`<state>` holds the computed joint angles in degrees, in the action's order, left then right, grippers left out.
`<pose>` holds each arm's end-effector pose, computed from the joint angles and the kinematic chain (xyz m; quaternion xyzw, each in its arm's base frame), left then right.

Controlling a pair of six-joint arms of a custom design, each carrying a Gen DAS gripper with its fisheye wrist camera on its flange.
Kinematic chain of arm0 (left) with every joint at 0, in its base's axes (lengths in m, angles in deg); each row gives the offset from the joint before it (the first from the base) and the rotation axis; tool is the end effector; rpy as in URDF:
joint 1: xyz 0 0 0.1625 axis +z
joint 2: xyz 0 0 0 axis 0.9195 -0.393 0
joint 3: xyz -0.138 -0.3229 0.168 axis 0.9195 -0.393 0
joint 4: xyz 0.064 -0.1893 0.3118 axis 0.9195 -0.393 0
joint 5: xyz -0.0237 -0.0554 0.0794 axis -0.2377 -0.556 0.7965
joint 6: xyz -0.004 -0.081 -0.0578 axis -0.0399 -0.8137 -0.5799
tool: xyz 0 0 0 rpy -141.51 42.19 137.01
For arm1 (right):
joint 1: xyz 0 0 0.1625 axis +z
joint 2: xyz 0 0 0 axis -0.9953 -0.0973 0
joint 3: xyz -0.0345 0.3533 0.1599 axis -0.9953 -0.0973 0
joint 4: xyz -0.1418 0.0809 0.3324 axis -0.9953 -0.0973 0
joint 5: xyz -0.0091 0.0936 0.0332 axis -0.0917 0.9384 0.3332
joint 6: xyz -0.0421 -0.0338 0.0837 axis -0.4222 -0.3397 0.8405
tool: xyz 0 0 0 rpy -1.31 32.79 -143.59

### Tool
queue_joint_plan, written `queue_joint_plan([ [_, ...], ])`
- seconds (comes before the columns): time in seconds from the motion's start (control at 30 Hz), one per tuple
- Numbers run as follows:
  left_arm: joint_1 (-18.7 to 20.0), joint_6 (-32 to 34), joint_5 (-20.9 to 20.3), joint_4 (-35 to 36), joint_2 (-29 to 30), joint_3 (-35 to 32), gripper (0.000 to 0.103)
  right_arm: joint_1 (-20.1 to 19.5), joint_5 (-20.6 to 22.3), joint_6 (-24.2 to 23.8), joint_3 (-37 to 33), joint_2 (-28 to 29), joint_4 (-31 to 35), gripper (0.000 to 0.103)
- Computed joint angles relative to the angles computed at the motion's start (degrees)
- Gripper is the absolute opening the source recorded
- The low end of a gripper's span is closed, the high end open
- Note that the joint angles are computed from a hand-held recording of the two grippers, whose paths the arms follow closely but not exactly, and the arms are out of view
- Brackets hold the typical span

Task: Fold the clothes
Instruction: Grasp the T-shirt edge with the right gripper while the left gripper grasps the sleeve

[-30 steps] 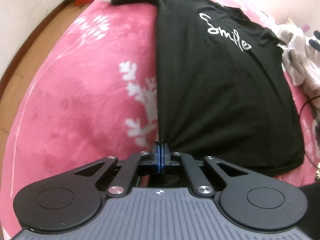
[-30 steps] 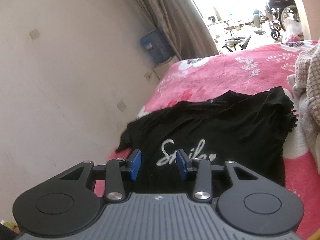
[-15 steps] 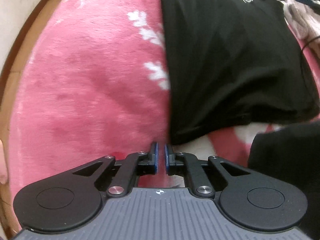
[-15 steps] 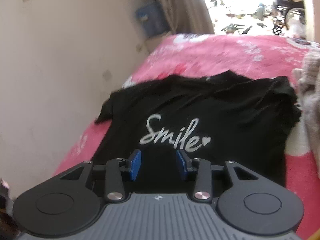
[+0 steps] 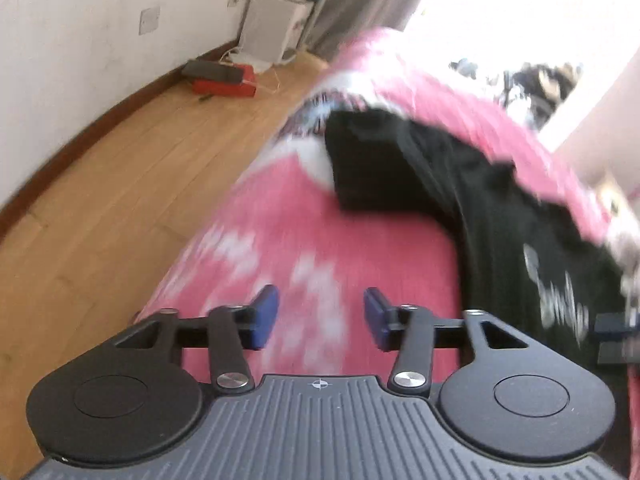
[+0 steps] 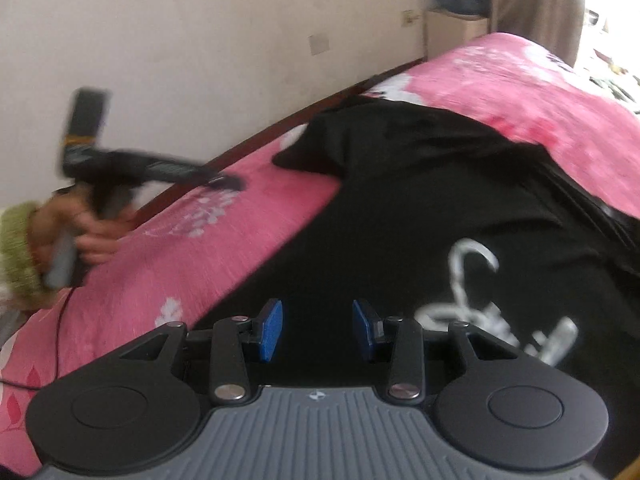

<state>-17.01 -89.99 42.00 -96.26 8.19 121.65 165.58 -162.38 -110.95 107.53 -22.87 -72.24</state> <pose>-0.2375 -0.6197 -0.0518 -0.1297 0.8546 -0.4365 0.2498 0.0056 -0.7252 0.2995 0.5390 -0.8361 -0.0087 0.1013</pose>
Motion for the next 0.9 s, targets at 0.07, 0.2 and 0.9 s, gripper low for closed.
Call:
queue_joint_plan([
  [0.07, 1.82, 5.44, 0.03, -3.01, 2.48, -4.19, 0.056, 0.66, 0.04, -0.79, 1.75, 0.29, -2.25, 0.042],
  [0.2, 3.36, 15.3, -0.49, -10.93, 6.15, -9.54, 0.063, 1.74, 1.13, -2.56, 4.92, 1.22, -7.48, 0.041],
  [0.9, 4.0, 29.13, 3.48, -31.33, 10.47, -13.88, 0.0, 3.11, -2.71, 24.48, -3.23, 8.66, -9.6, 0.005],
])
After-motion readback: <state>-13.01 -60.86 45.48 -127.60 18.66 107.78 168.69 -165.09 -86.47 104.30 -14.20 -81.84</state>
